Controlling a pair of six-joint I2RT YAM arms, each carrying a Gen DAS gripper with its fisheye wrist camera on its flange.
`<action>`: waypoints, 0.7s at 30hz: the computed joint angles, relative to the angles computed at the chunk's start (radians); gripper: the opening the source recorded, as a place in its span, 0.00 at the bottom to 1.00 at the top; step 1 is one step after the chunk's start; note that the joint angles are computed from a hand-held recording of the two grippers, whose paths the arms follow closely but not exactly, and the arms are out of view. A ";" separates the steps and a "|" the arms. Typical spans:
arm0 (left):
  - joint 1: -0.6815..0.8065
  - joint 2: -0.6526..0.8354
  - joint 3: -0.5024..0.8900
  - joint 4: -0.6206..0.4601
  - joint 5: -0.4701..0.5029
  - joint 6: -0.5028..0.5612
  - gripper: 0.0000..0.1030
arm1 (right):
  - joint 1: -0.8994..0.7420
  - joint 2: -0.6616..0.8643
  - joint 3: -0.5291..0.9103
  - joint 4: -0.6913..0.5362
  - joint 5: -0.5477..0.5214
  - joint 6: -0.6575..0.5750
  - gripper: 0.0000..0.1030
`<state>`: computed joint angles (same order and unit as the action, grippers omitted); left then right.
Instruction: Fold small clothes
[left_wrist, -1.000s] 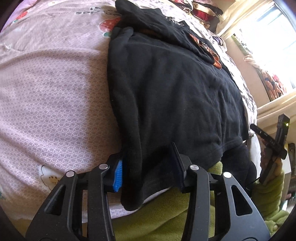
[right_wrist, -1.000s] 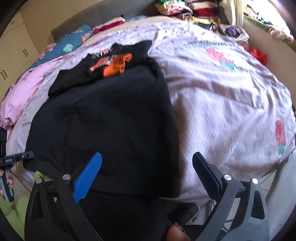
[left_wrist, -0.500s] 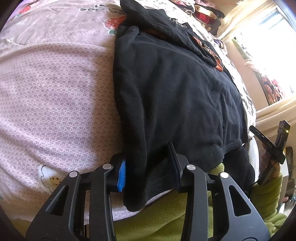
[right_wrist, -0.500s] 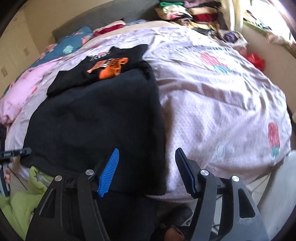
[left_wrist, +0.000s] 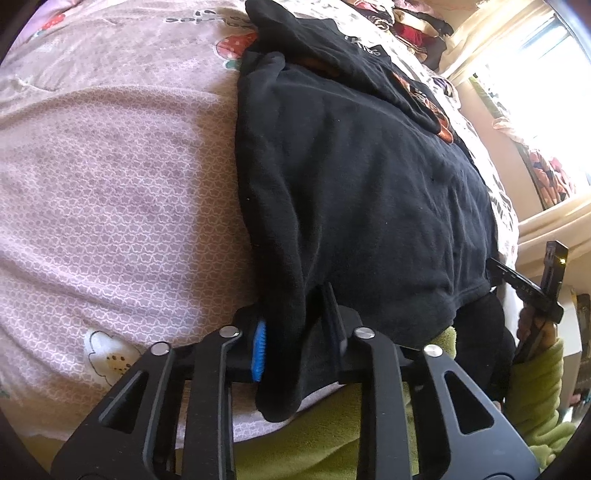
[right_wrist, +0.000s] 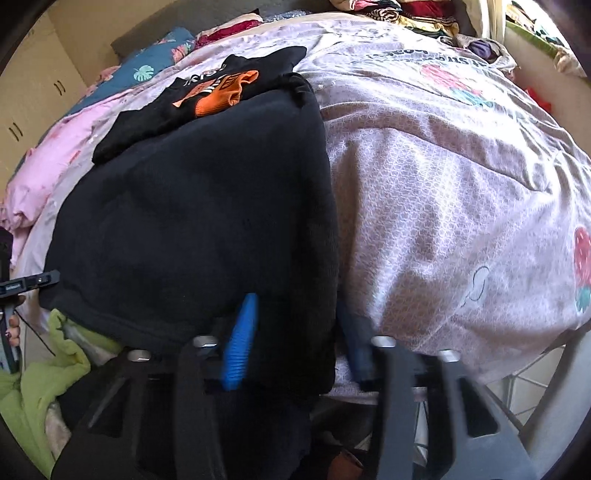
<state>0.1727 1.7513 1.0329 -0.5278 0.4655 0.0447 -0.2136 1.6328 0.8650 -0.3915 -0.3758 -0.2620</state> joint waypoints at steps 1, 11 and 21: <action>0.001 -0.008 -0.002 0.005 -0.002 -0.003 0.09 | -0.003 -0.017 -0.007 0.003 -0.009 -0.002 0.08; 0.025 -0.100 0.071 0.004 0.040 -0.006 0.02 | -0.024 -0.168 0.000 0.017 -0.132 0.061 0.06; 0.051 -0.114 0.146 0.052 0.077 -0.058 0.02 | 0.011 -0.220 0.089 0.083 -0.130 0.206 0.06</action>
<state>0.2234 1.6377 1.1787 -0.4757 0.5428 -0.0138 -0.2023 1.4132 0.9539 -0.3089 -0.5060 -0.0556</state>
